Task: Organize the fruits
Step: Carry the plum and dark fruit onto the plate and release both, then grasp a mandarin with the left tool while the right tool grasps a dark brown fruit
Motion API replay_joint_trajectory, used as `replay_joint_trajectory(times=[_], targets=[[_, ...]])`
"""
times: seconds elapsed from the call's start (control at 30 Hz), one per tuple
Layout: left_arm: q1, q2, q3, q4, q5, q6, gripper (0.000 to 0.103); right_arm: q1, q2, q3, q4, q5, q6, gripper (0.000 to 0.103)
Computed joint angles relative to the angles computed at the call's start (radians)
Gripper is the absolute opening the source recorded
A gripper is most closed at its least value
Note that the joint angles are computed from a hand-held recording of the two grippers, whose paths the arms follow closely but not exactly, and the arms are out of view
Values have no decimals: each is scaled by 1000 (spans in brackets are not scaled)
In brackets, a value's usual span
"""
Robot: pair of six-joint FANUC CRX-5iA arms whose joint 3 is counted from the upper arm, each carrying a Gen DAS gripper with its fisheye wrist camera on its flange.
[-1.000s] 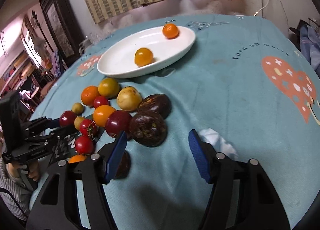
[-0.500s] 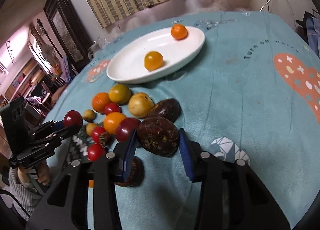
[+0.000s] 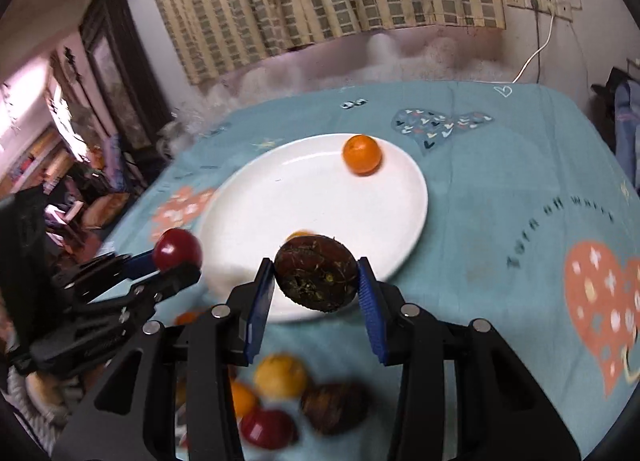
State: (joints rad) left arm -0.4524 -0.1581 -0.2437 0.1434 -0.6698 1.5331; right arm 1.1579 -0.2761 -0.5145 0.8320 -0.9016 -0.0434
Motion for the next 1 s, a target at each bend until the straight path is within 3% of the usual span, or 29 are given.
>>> replay_joint_trajectory(times=[0.07,0.2,0.37,0.5,0.63,0.83,1.0], targets=[[12,28,2,19,0,7,41,-41,49,31,-31,7,43,44],[16,20,-15,11,9,5,43,-33,52,14,30,-31,10,64],[22,-68,-71,-4,27,21,52,42,-64,-70,94,-28,-115,64],[15,-179,-146,-86,5,64,58,187,-154,-139,140,-147,-197,64],[26,-229,-210,-77,-23,55,58,284,-228,-225,173,-222,-335,65],[-45,-192,-159,-210,-28,143,59,288,-256,-252,163,-222,-376,65],[-48,-155,-144,-197,-29,105,61,282,-240,-240,151,-207,-349,65]])
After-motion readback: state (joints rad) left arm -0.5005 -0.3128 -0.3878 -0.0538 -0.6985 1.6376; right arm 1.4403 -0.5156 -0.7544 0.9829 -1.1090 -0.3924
